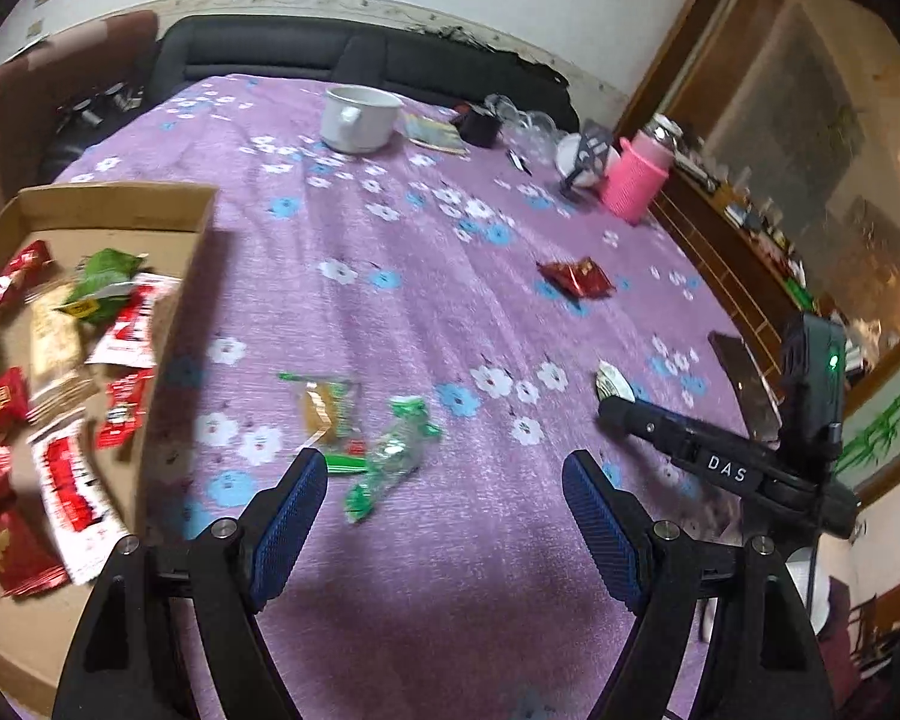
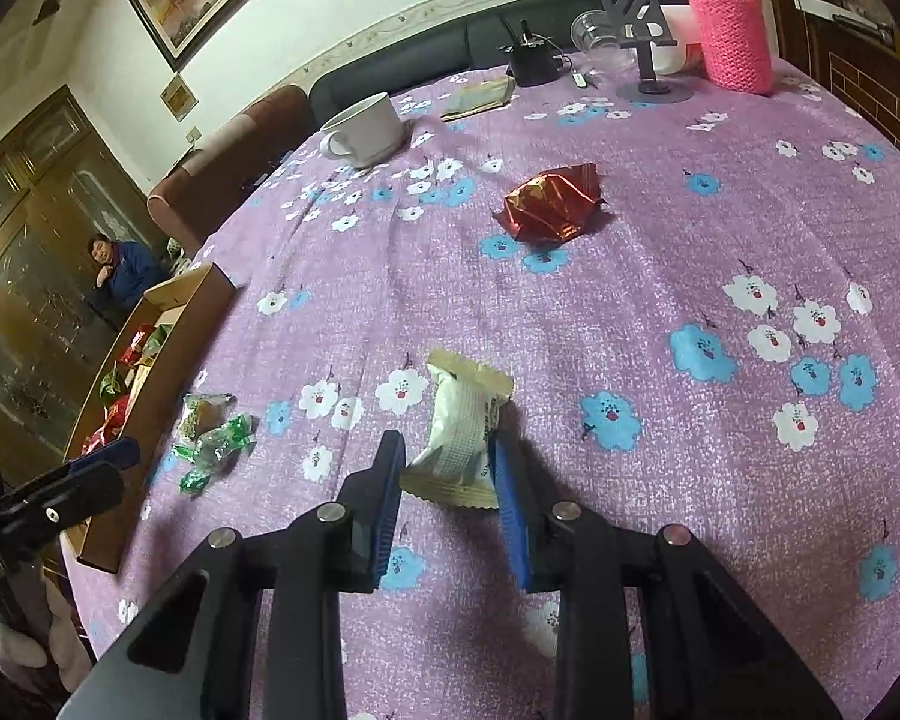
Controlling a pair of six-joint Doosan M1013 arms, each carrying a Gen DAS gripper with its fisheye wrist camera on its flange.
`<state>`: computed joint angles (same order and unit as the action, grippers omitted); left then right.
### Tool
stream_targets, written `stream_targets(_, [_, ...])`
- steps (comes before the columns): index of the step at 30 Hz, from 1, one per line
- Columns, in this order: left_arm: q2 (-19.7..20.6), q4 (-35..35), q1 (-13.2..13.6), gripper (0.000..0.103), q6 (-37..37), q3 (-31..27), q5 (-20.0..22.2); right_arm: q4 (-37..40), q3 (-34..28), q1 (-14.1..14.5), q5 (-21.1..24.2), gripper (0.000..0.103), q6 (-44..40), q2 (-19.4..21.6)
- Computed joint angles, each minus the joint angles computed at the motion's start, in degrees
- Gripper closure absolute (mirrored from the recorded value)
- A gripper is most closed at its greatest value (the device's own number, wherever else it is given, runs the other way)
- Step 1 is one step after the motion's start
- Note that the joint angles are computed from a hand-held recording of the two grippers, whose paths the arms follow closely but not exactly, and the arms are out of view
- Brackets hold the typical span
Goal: Organize snacks
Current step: 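Grasp the clear green candy bag with the left tool, then carry both snacks over the cardboard box and open both tools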
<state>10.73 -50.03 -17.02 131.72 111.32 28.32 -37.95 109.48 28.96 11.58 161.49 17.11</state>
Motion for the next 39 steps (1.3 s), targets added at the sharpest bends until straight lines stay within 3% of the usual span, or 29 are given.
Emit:
stream_targets(5, [1.1,4.0,-1.7,0.02,0.6,-0.5,-1.8,0.3,0.1,-0.1,-0.4,0.075,-0.1,0.0])
stream_targets(10, [2.5,11.0,-2.9,0.03,-1.8,-2.0,-3.0,0.4,0.1,-0.1,-0.4,0.075,-0.2,0.0])
stream_targets(13, [3.9,16.0,-3.1,0.045,-5.7,-3.3,-1.6,0.3,0.2,-0.2,-0.5,0.075,-0.1,-0.1])
stream_targets(14, [4.2,17.7,-3.2,0.058,-7.1,-3.6,-1.0,0.5,0.2,-0.2,-0.5,0.075,-0.2,-0.1])
stream_targets(18, [4.2,23.4,-4.1,0.08,-11.6,-3.1,-3.3,-0.6,0.2,-0.1,-0.3,0.075,0.6,0.0])
stream_targets(23, [3.6,19.0,-3.2,0.08,-10.5,-2.1,-4.2,-3.3,0.0,0.3,0.5,0.075,2.0,-0.1])
stream_targets(28, [1.8,12.5,-1.8,0.08,-6.2,-0.6,-4.5,-13.5,0.4,1.0,0.5,0.076,11.0,-0.4])
stream_targets(30, [0.7,9.7,-1.1,0.08,-4.3,0.1,-4.8,-15.8,0.5,1.1,0.5,0.086,13.1,-0.4])
stream_targets(35, [-1.9,3.9,1.1,0.08,0.3,1.6,-6.0,-14.1,0.1,1.4,0.8,0.09,10.3,-0.2])
stream_targets(37, [-2.9,1.6,2.3,0.08,2.0,2.3,-6.2,-10.7,0.3,1.0,-1.2,0.09,6.8,-0.4])
stream_targets(39, [-3.7,-0.1,3.2,0.08,3.3,2.8,-6.3,-14.7,0.4,1.2,-1.0,0.087,10.9,-0.6])
